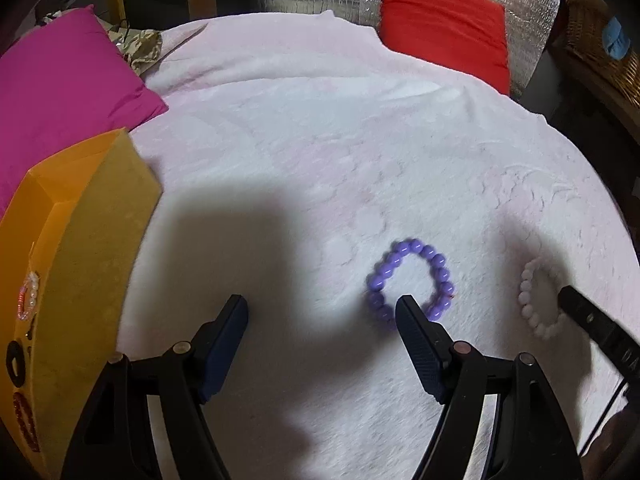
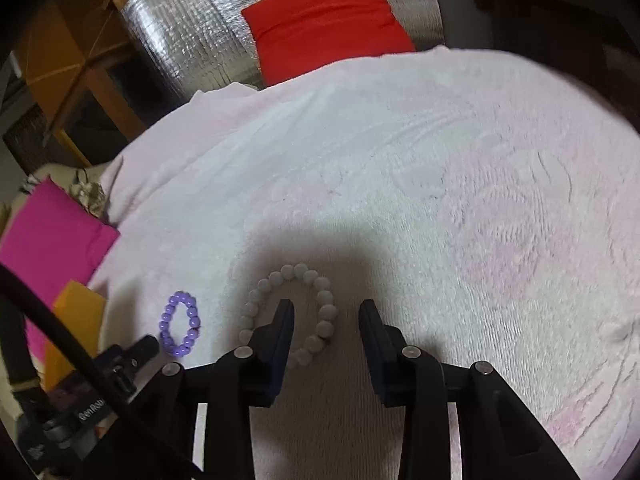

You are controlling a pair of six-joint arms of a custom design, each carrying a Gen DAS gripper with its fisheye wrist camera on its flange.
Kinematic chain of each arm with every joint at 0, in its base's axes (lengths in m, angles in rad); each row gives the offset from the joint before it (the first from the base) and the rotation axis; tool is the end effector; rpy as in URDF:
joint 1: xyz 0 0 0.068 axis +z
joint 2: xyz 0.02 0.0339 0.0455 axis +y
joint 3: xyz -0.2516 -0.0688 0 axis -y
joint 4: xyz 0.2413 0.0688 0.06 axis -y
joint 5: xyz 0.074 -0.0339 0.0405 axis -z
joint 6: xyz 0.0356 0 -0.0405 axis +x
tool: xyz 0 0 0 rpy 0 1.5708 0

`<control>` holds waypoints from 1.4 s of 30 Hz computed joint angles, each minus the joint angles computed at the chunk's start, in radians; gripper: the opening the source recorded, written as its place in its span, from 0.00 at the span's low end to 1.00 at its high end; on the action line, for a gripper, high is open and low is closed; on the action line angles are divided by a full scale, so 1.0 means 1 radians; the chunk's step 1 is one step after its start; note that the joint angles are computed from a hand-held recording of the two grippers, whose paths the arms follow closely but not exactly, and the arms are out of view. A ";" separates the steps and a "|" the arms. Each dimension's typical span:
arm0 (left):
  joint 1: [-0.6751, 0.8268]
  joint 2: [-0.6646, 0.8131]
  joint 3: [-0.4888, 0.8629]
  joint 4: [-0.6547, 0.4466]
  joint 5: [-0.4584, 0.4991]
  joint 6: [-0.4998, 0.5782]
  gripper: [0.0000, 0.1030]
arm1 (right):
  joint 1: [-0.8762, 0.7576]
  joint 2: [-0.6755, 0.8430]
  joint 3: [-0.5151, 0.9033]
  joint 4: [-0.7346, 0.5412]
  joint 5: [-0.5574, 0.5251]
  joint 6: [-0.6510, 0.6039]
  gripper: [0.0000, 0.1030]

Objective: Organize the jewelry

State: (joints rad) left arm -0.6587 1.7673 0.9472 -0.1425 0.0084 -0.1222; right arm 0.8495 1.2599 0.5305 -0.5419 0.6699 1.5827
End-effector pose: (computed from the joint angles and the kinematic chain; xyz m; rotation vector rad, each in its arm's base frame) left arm 0.2689 -0.2085 0.1348 0.6829 2.4716 -0.3162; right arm 0.1440 0.1303 0.1396 0.9839 2.2087 0.0497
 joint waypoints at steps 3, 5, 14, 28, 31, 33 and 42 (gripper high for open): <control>-0.031 0.013 0.010 0.006 -0.018 -0.002 0.75 | 0.017 0.091 0.065 -0.065 0.022 0.003 0.20; -0.047 0.020 0.007 0.023 -0.042 -0.002 0.75 | 0.030 0.136 0.099 -0.116 0.037 0.011 0.14; -0.063 0.019 -0.008 0.048 -0.077 0.035 0.44 | 0.068 0.134 0.110 -0.183 0.039 0.032 0.13; -0.027 -0.050 -0.027 -0.104 0.060 0.079 0.16 | 0.092 0.042 0.062 -0.278 -0.010 0.064 0.12; -0.023 -0.090 -0.059 -0.124 0.080 0.119 0.16 | 0.105 0.027 0.053 -0.290 -0.009 0.069 0.12; -0.024 -0.126 -0.085 -0.140 0.092 0.134 0.16 | 0.119 0.019 0.051 -0.308 -0.012 0.082 0.12; 0.040 -0.174 -0.102 -0.214 0.198 0.186 0.35 | 0.139 0.008 0.049 -0.342 -0.025 0.118 0.13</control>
